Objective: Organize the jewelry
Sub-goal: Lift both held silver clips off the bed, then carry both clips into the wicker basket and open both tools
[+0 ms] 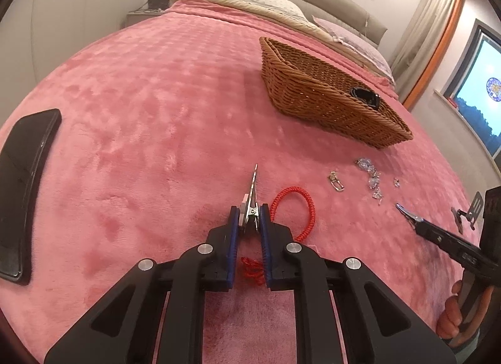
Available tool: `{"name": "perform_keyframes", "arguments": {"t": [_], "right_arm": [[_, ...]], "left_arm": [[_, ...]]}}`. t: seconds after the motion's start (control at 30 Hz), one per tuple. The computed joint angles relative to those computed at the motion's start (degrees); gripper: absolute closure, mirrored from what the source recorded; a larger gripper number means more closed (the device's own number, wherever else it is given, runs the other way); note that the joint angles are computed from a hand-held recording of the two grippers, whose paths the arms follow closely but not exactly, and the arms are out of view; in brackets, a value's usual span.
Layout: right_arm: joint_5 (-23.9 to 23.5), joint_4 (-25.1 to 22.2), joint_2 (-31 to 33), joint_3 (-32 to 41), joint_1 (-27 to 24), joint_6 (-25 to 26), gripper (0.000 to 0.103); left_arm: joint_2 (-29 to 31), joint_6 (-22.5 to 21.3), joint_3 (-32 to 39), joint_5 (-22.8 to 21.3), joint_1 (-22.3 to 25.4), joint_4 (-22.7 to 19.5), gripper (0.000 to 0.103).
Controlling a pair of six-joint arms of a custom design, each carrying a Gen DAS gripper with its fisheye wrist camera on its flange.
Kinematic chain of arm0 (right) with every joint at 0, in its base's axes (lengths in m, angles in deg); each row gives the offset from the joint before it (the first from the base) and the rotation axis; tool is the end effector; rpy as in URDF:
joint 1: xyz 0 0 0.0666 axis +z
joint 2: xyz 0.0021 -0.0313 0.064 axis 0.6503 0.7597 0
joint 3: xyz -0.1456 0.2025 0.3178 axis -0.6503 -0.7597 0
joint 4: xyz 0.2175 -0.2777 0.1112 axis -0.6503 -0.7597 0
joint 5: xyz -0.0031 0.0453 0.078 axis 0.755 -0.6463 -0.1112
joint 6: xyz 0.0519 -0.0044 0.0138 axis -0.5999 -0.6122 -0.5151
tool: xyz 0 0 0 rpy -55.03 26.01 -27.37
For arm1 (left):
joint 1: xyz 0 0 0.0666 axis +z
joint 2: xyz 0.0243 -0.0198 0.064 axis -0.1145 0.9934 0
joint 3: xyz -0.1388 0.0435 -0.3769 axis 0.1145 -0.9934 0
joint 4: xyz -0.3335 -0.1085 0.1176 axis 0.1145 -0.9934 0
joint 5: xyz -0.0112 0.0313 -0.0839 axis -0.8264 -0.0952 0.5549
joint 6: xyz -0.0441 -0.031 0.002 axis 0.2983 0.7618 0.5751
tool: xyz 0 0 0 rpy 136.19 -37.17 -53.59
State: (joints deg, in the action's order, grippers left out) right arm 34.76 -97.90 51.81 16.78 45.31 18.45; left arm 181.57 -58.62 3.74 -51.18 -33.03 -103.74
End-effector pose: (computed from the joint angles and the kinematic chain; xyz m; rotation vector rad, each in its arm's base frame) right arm 0.5352 0.0586 0.3292 -0.1874 2.4078 0.5852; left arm 0.5292 -0.2606 0.3213 -0.1383 2.3870 -0.3833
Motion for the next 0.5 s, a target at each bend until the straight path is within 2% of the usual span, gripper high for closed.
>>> {"name": "perform_keyframes", "arguments": {"t": [0.03,0.07,0.13,0.27,0.37,0.4,0.43,0.47,0.5], "right_arm": [[-1.6,-0.7,-0.1,-0.1,-0.1,0.2,0.045],[-2.6,-1.7,-0.4,-0.3,-0.1,1.2,0.045],[-1.0,-1.8,-2.0,-1.6,0.7,4.2,0.045],[5.1,2.0,-4.4,-3.1,1.5,5.1,0.045],[9.8,-0.4,-0.7,1.3,1.9,6.0,0.046],[11.4,-0.7,0.3,2.2,2.4,6.4,0.049],[11.8,-1.0,1.1,2.9,2.8,6.9,0.058],[11.6,-1.7,1.7,3.4,3.0,7.2,0.073],[13.2,-2.0,1.9,3.5,3.9,7.8,0.075]], "left_arm": [[-0.1,0.0,-0.2,0.2,0.0,0.3,0.092],[-0.2,0.0,-0.5,0.5,0.1,0.8,0.092],[-0.4,-0.1,-1.0,0.8,0.2,1.4,0.092],[-0.5,0.0,-1.3,1.1,0.3,2.0,0.092],[-0.6,-0.1,-1.5,1.0,0.2,2.3,0.092],[-0.6,-0.2,-1.6,1.0,0.2,2.4,0.092],[-0.7,-0.4,-1.6,1.0,0.2,2.5,0.092],[-0.8,-0.5,-1.7,0.9,0.1,2.6,0.092],[-0.8,-0.6,-1.8,0.8,0.1,2.8,0.092]]}}
